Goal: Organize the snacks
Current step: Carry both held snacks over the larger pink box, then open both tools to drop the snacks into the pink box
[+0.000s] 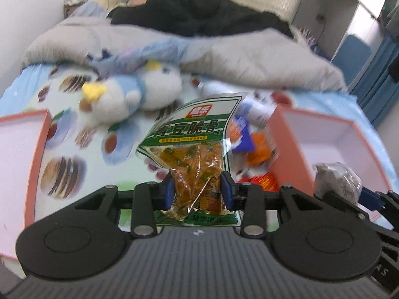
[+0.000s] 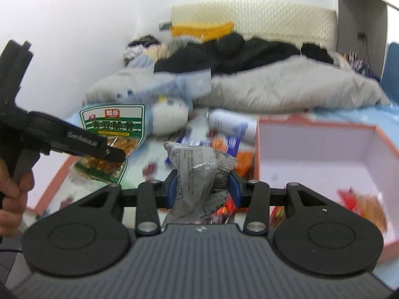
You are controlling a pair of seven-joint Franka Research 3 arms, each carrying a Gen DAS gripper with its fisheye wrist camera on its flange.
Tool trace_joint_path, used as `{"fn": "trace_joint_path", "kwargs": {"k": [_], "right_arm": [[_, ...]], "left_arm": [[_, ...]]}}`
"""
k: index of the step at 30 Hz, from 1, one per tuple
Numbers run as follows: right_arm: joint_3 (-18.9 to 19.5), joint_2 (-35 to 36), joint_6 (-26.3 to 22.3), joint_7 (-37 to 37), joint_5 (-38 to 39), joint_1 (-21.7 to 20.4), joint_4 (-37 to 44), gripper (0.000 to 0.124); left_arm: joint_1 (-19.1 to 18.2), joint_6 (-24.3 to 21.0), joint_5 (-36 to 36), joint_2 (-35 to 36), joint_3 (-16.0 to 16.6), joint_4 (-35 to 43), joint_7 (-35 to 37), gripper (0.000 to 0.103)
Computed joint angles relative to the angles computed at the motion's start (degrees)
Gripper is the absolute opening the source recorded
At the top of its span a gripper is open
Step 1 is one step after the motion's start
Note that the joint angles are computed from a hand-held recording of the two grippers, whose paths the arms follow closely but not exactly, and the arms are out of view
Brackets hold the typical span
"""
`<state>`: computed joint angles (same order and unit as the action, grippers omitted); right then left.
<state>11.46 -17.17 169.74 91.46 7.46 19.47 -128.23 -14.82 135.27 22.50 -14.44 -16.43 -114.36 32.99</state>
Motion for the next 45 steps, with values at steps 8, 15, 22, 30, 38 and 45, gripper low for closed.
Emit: {"fn": "trace_joint_path", "kwargs": {"k": [8, 15, 22, 30, 38, 45], "right_arm": [[0.6, 0.0, 3.9, 0.4, -2.7, -3.8, 4.1, 0.045], [2.3, 0.2, 5.1, 3.4, -7.2, -9.3, 6.4, 0.045], [2.3, -1.2, 4.6, 6.0, -10.7, -13.8, 5.3, 0.045], [0.5, -1.0, 1.8, 6.3, -11.5, -16.1, 3.1, 0.045], [-1.4, 1.6, -2.3, 9.1, -13.1, -17.3, 2.6, 0.045], [-4.1, 4.3, -6.2, 10.0, -14.0, -15.9, 3.1, 0.045]], "left_arm": [[0.1, 2.5, 2.8, 2.5, -0.9, 7.9, -0.2, 0.043], [-1.5, 3.8, 5.7, 8.0, -1.8, 16.3, 0.0, 0.043], [-5.5, 3.9, 5.6, 17.0, -1.6, 26.3, 3.0, 0.043], [-11.0, 0.6, 1.7, 28.8, -0.2, 37.7, 8.6, 0.043], [-15.8, -6.7, -1.8, 40.9, 2.1, 51.9, 13.7, 0.044], [-17.9, -12.1, -4.6, 48.0, 3.8, 60.7, 16.1, 0.045]]}}
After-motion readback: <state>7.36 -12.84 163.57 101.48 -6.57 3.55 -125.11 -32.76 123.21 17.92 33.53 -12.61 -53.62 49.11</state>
